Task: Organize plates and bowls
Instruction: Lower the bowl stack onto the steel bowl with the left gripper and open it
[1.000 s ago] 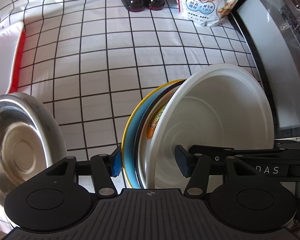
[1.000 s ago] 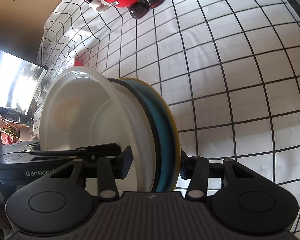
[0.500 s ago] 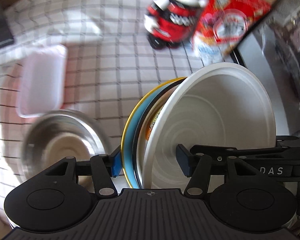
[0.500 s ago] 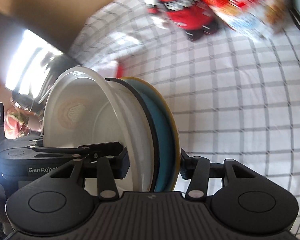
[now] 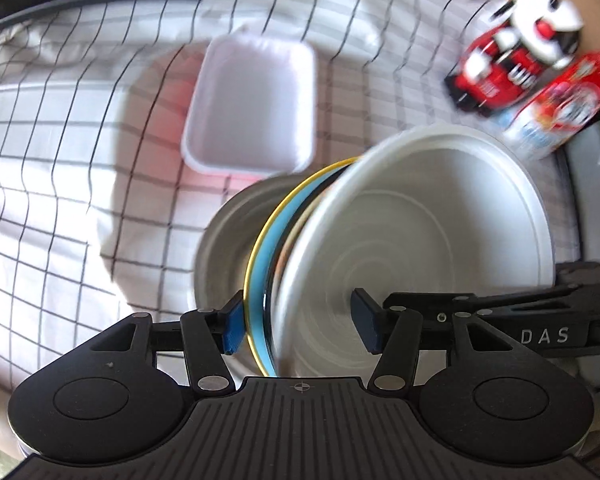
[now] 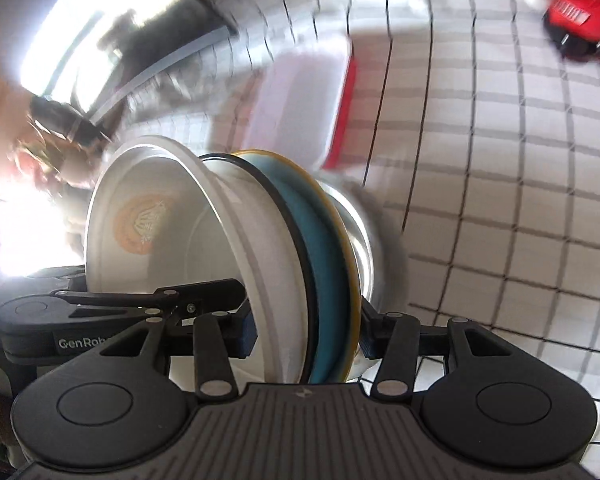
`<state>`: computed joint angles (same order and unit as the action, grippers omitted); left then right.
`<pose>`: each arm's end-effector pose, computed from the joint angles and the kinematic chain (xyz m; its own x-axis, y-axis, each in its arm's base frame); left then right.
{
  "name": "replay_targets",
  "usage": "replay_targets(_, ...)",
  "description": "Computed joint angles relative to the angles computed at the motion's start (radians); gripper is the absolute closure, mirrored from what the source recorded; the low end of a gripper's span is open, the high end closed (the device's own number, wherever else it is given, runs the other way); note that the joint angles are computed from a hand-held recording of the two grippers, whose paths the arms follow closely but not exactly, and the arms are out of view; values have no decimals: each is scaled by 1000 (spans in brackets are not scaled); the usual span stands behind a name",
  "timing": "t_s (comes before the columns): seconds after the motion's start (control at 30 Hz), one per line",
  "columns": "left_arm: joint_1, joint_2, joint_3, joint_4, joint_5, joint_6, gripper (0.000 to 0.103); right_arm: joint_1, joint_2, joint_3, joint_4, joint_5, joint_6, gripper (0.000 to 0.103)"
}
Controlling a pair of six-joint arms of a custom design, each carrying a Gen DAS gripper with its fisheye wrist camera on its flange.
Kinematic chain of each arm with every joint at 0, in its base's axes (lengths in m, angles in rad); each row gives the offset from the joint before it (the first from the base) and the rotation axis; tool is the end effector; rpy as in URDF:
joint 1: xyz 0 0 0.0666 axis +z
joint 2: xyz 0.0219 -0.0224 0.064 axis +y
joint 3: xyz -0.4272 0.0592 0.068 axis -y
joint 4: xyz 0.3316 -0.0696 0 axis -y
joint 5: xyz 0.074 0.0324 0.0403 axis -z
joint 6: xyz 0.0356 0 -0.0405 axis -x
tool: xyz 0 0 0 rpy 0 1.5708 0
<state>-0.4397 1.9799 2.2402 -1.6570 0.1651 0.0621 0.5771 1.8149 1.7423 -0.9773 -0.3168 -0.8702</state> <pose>0.5343 -0.2582 0.4733 -0.9171 0.3638 -0.1628 0.3895 0.9048 -0.1723 0.4763 0.3229 0.4110 -0.9643 0.2390 -0.1143 0.1377 0.8206 0.5546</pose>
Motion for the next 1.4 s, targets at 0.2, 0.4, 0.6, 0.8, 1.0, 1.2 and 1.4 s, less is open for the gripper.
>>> replay_targets(0.2,8,-9,-89,50,-59,-89,51,25,85,68,-71,21,14,54)
replay_targets(0.4,23,-40,-144,105,-27,-123,56,26,99,82,-77,46,19,53)
replay_targets(0.6,32,-60,-186,160,-15,-118,62,38,103,101,-101,104,36,54)
replay_targets(0.8,38,-70,-202,182,-6,-130,73,43,99,111,-136,117,15,55)
replay_targets(1.0,34,-83,-195,205,-6,-138,73,73,119,221,-266,216,109,50)
replay_targets(1.2,21,-107,-239,254,-36,-150,73,75,100,191,-226,258,110,50)
replay_targets(1.4,28,-137,-266,304,-2,-132,76,126,69,178,-222,513,160,37)
